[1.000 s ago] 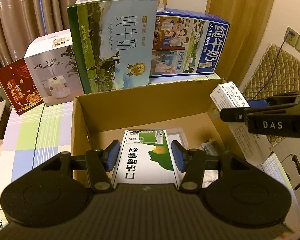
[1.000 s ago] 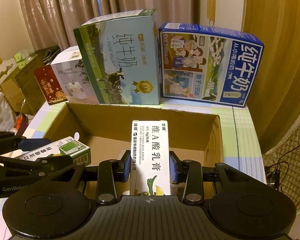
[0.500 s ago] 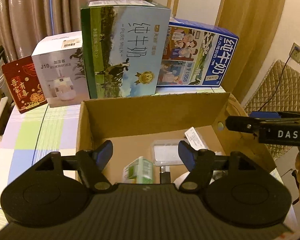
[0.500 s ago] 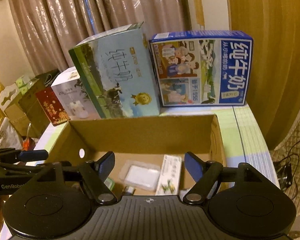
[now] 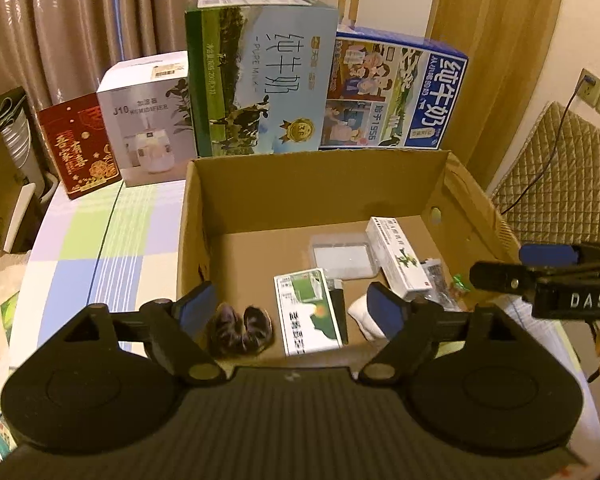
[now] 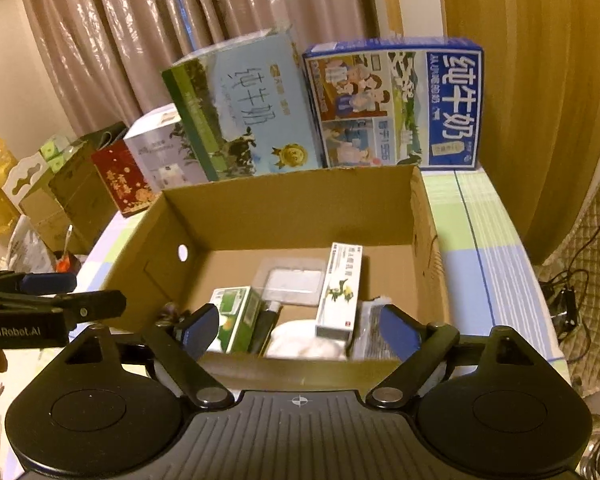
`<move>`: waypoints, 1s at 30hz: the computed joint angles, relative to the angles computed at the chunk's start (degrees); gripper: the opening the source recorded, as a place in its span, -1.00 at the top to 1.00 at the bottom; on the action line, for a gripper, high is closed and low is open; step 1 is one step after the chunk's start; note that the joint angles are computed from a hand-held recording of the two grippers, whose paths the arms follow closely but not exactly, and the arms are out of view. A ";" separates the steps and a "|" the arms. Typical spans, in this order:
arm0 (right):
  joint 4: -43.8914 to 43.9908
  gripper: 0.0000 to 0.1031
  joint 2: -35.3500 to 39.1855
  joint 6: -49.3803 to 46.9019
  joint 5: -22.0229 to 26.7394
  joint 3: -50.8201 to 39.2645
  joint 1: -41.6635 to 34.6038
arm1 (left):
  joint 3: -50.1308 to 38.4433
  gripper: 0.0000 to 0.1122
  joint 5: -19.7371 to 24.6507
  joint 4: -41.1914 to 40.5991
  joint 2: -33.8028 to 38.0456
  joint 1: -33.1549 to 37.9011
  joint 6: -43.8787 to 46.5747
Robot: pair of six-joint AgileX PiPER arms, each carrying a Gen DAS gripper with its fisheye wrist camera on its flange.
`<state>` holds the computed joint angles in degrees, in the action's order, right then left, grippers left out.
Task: Organize objects
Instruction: 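Withdraw both open tools from the box toward the white container and candy packet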
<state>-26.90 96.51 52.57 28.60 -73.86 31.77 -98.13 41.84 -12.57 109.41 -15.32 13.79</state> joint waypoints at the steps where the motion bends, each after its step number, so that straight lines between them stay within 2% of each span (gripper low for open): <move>1: -1.36 -0.70 -1.12 1.62 0.47 0.79 0.90 | 1.34 -0.48 -0.23 0.11 -1.34 0.03 -0.38; 5: -6.92 -0.78 -5.47 8.61 2.65 3.69 5.03 | 6.33 -0.58 -0.72 -0.37 -6.85 0.25 -0.44; 10: -12.51 -0.88 -9.75 15.28 7.17 5.82 11.06 | 13.49 -0.82 -1.99 0.23 -14.43 0.16 -0.29; 14: -15.31 -0.96 -12.51 19.42 10.16 7.86 15.81 | 19.22 -0.82 -2.62 0.85 -20.31 0.35 0.26; 22: -18.63 -0.96 -16.22 29.80 13.72 13.01 23.79 | 28.53 -0.82 -2.95 1.13 -29.79 1.74 0.26; 30: -20.60 -0.96 -18.58 36.94 16.97 18.00 30.53 | 34.69 -0.82 -2.51 0.22 -35.80 3.94 1.38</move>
